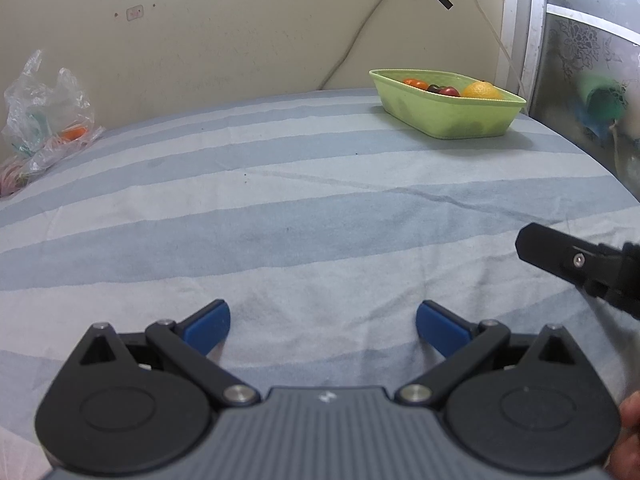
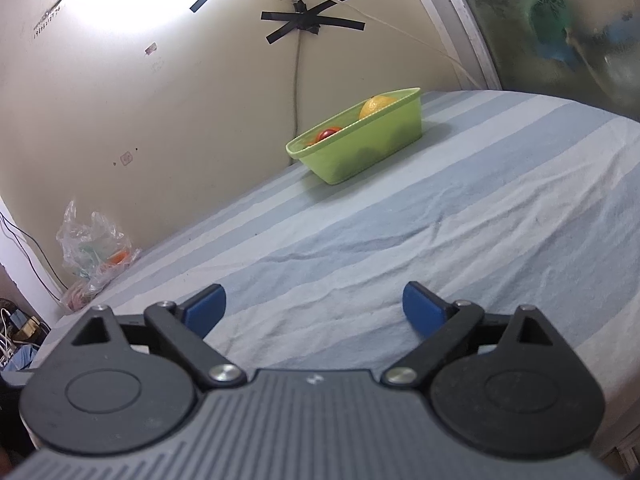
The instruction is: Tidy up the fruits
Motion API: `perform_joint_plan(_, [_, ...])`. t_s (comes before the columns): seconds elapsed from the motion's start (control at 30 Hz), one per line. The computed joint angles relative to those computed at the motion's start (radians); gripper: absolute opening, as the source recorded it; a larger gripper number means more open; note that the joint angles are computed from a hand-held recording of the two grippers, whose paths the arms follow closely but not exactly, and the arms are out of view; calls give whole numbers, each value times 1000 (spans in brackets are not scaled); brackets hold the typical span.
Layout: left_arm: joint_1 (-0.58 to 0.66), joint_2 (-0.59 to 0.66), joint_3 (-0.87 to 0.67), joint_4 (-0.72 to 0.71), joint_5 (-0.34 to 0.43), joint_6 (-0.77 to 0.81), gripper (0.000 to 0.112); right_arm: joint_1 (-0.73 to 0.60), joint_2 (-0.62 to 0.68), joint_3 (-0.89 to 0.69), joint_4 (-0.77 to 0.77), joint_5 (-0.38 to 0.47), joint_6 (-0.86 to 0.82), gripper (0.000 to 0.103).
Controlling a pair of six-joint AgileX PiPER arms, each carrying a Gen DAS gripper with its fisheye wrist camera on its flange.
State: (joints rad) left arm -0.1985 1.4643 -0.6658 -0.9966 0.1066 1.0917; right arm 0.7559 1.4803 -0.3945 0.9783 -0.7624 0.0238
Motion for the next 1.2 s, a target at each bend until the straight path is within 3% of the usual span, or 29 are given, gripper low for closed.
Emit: perform_joint_plan(1.2, [-17,-19,20,115,-11,-123,103,-57,-7,16,-98,18,68,99])
